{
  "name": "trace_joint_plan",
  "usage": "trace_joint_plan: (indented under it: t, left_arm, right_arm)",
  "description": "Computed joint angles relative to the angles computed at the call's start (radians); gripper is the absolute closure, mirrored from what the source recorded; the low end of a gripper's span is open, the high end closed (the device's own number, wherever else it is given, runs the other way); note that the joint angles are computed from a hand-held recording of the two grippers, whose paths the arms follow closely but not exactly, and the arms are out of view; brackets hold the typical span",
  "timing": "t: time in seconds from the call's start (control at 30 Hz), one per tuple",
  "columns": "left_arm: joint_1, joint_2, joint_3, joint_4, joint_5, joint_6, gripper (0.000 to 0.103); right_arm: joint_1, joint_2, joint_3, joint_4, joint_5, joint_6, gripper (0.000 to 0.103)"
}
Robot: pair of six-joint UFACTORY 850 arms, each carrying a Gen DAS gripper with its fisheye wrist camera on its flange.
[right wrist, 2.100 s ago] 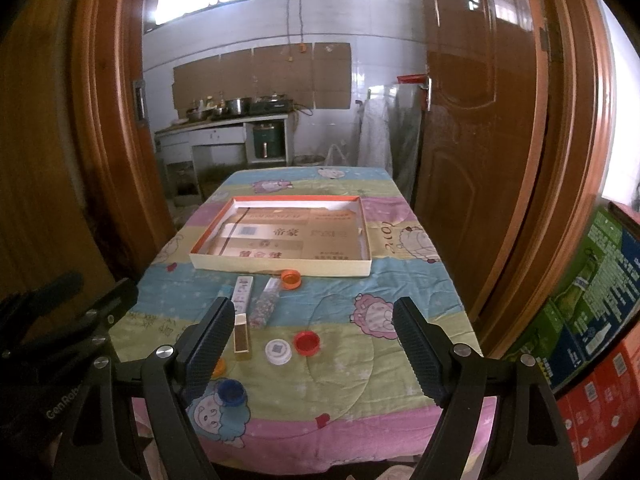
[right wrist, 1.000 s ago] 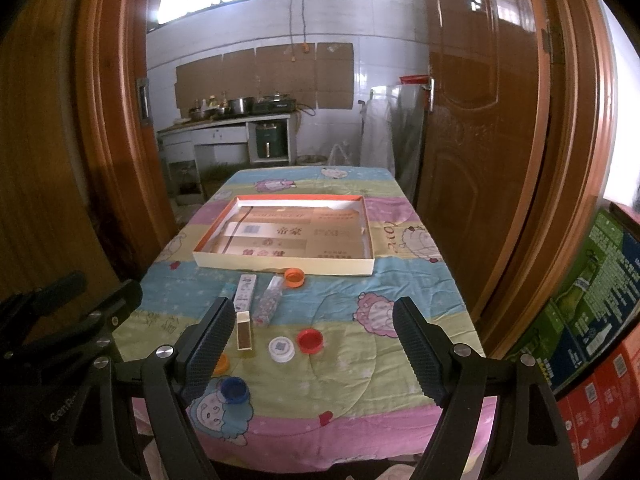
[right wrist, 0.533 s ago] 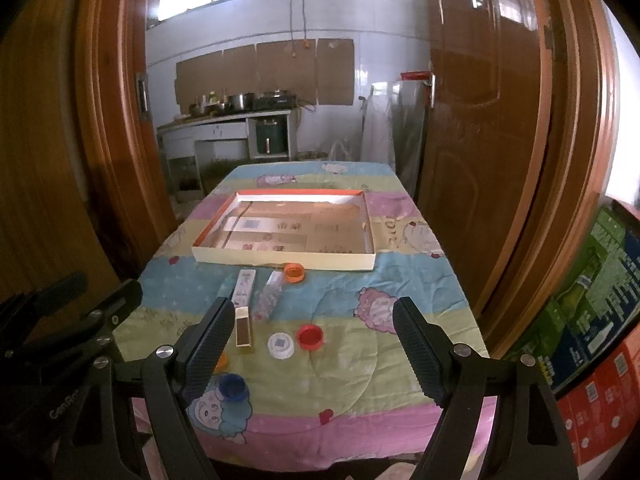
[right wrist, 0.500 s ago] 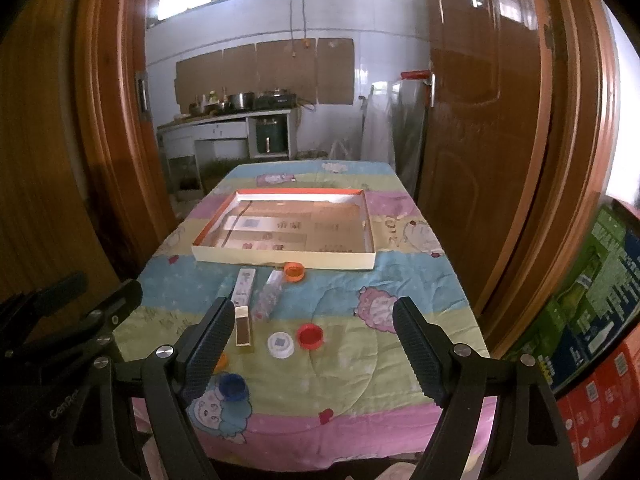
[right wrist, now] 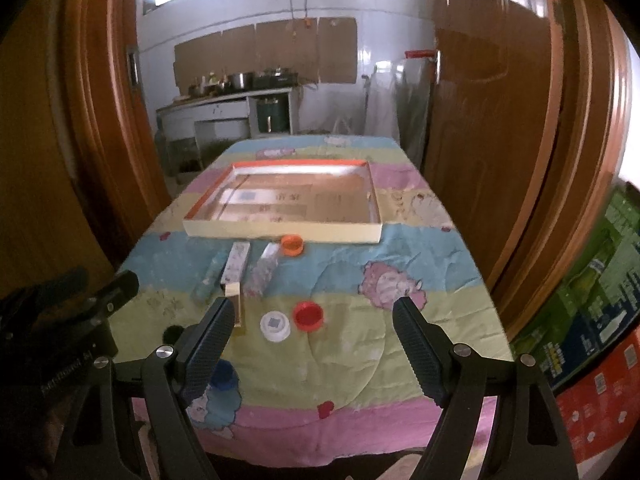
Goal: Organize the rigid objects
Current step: 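Grasp the black cap with the left gripper while the right gripper grasps the red cap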
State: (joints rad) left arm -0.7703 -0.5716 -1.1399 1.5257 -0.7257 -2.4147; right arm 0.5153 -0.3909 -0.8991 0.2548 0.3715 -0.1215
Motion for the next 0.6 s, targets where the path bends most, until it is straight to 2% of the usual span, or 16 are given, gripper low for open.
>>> trace_joint_plan:
  t: [0.33,0.6]
  left_arm:
    - [0.061,-0.062,0.014,0.101,0.120,-0.088,0.038]
    - [0.100,-0.102,0.009,0.213,0.206,-0.168,0.042]
  right_arm:
    - [-0.022,-0.138,-0.089,-0.096,-0.069,0.081,0.021]
    - [-0.052,-0.209,-0.143,-0.261,-0.112,0.238,0.021]
